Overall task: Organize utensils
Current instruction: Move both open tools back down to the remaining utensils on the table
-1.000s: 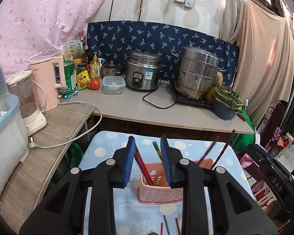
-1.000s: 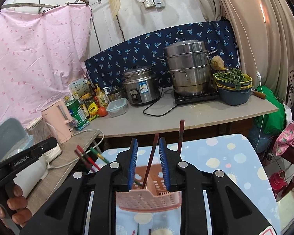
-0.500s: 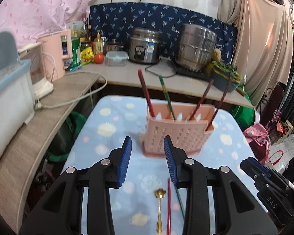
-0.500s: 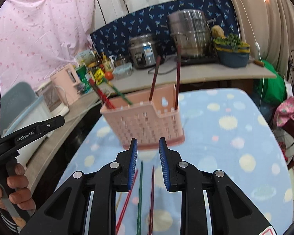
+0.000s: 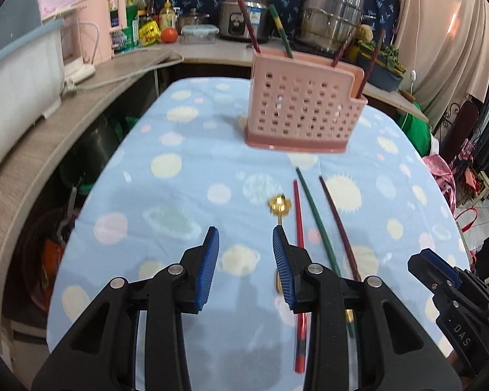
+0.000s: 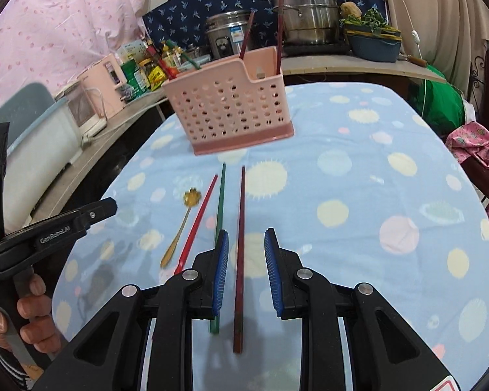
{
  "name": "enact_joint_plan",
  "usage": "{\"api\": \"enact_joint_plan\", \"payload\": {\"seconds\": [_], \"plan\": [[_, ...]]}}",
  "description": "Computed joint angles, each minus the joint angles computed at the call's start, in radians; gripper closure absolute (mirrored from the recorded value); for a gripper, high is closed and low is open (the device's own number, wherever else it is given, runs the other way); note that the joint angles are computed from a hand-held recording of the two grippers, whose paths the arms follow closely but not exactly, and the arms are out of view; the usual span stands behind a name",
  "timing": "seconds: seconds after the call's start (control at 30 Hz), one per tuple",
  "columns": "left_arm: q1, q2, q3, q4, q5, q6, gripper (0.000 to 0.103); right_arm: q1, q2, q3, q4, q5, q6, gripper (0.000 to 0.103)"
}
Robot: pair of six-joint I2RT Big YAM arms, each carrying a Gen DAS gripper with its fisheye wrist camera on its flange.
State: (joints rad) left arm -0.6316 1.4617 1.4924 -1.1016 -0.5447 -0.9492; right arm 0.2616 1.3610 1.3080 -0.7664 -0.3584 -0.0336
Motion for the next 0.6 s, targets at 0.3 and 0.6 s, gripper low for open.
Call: {"api": "enact_joint_plan", "payload": {"seconds": [0.3, 0.6], "plan": [[-0.049, -0.006, -0.049, 0.000, 0.037, -0.045, 0.070, 0.011, -0.056, -0.100, -0.011, 0.018, -0.032, 0.080], [-0.082, 0.002, -0.076, -0.001, 0.079, -0.076, 0.070, 0.014, -0.082, -0.164, -0.014, 0.028, -0.045, 0.080]]}}
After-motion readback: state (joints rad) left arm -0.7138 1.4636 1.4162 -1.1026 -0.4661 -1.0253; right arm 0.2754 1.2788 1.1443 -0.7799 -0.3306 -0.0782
